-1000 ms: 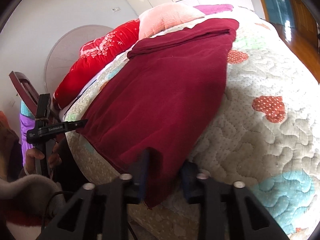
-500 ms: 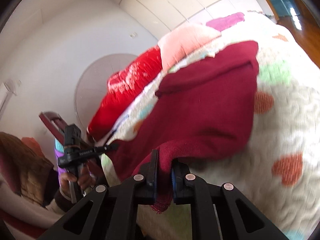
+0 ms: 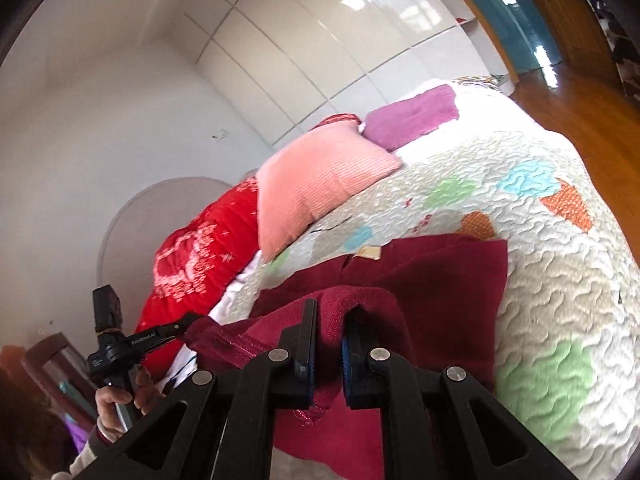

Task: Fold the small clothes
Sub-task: 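Grasp the sweater hem end with both tools and lift it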

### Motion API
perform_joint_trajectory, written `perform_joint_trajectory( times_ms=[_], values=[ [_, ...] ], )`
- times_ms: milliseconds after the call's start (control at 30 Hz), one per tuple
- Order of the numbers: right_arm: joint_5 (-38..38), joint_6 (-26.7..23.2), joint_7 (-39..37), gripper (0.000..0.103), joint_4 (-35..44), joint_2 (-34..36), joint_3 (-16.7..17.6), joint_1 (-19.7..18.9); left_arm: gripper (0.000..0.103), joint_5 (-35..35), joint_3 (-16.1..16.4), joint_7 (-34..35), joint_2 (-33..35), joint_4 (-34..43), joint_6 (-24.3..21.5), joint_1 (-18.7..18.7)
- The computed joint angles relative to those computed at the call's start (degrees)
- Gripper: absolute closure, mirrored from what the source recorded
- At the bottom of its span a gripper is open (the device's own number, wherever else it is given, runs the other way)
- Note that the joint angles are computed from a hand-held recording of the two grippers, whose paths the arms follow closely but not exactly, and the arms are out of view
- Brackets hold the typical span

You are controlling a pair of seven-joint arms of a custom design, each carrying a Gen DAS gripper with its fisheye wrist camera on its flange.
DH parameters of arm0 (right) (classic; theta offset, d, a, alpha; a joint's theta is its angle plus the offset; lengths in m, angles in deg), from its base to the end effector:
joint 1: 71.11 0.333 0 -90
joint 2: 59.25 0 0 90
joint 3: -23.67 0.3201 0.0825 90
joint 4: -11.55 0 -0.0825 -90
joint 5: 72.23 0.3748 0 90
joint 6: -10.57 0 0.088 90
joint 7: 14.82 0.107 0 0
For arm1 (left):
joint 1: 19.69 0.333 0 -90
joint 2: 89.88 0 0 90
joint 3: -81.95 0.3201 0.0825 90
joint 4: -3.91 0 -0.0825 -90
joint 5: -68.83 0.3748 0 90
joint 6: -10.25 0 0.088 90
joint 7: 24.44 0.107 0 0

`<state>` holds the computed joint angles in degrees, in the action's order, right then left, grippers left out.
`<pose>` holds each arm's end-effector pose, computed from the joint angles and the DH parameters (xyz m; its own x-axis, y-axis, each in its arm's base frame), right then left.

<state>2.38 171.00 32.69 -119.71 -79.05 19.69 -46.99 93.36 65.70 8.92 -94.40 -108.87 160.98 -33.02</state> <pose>0.4622 0.1174 0.5642 0.2880 -0.7414 -0.6061 -0.6790 0.2883 -0.6752 0.4934 -0.2978 0.5958 0.0580 -0.9624 0.2653 -0.7066 -0.2273 -0.6701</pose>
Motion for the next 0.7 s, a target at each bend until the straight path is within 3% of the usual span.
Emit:
perform_joint_trajectory(
  times_ms=[67,133,167,233,300,367,433,500,533,600,700],
  values=[
    [-0.6,1.6,2.9,0.094,4.9,6.5,0.3,-0.8,0.095,3.1,0.4,-2.1,5.3,5.2,-2.2,0.4],
    [-2.3,-0.2,4.7,0.093,9.4,12.0,-0.9,-0.9,0.095,4.8,2.0,-3.3,10.0,9.5,-3.6,-0.8],
    [-8.3,-2.3,9.6,0.082,11.4,14.6,-0.4,-2.4,0.095,3.8,2.7,-2.4,11.9,11.2,-4.0,-1.2],
    [-15.1,-4.3,17.9,0.069,12.4,16.4,2.7,-7.0,0.095,-2.8,3.4,1.8,14.2,12.9,-4.5,-1.2],
    [-8.2,-2.9,13.6,0.066,10.4,14.0,2.5,-7.6,0.094,-12.2,3.6,5.6,13.5,10.8,-0.9,0.0],
    [-8.5,1.7,12.8,0.059,7.4,10.4,3.0,-8.1,0.090,-19.2,3.9,9.1,11.4,7.2,5.0,0.7],
    [-9.9,4.4,11.2,0.059,5.4,7.8,2.5,-7.3,0.084,-23.6,4.2,12.5,10.3,6.4,6.0,0.9],
    [-9.4,3.1,6.4,0.061,4.4,5.6,1.1,-5.0,0.071,-14.1,6.2,6.3,10.4,7.9,3.9,-1.3],
    [-9.9,3.0,4.4,0.068,4.0,4.9,1.2,-3.9,0.067,-8.4,6.9,2.9,10.4,8.6,2.5,-2.4],
    [-14.3,3.0,2.9,0.070,3.4,4.5,2.1,-2.4,0.064,-3.5,6.9,0.9,10.3,8.8,2.6,-3.2],
    [-26.9,6.1,12.5,0.070,5.4,9.0,5.3,-3.3,0.056,-2.5,6.6,-0.2,11.7,9.9,3.1,-3.3]
  ],
)
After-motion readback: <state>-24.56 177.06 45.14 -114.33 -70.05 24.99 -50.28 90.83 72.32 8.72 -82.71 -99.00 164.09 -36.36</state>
